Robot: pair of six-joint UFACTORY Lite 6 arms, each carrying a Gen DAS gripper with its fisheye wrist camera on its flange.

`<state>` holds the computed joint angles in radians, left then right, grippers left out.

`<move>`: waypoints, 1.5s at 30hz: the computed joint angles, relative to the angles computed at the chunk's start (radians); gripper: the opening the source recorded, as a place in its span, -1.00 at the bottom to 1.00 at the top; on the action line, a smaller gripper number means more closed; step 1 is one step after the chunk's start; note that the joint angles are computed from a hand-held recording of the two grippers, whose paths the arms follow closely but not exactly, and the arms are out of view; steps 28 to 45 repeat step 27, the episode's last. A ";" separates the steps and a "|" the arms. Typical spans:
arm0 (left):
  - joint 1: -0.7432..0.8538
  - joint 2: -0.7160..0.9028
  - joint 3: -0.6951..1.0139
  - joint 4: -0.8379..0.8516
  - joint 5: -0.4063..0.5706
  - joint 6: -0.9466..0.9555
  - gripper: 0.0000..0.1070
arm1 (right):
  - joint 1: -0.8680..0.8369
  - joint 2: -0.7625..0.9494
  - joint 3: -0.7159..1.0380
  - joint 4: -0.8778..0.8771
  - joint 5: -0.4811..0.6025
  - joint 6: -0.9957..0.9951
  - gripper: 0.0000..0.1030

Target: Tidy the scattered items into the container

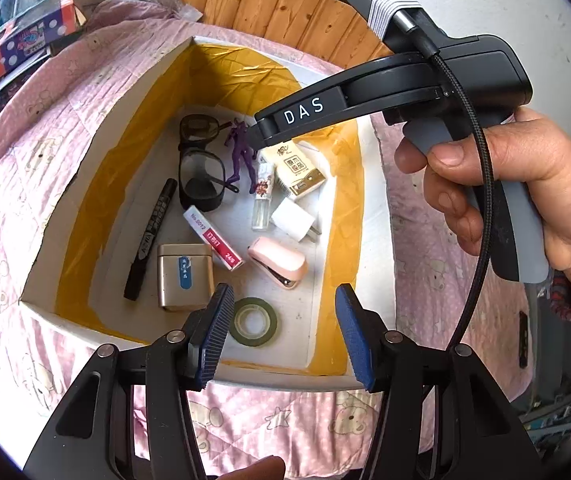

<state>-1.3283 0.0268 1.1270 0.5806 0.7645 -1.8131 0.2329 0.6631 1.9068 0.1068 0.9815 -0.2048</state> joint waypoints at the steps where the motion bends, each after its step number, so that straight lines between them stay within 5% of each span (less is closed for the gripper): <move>1: -0.005 0.003 0.008 0.004 0.009 -0.001 0.04 | 0.000 -0.004 0.000 0.003 0.005 -0.004 0.08; 22: -0.265 0.056 0.145 0.128 0.308 -0.160 0.32 | 0.156 -0.570 -0.665 -0.144 -0.107 0.008 0.21; 27: -0.327 0.096 0.199 0.125 0.388 -0.172 0.32 | 0.185 -0.632 -0.695 -0.149 -0.104 0.032 0.21; 45: -0.327 0.096 0.199 0.125 0.388 -0.172 0.32 | 0.185 -0.632 -0.695 -0.149 -0.104 0.032 0.21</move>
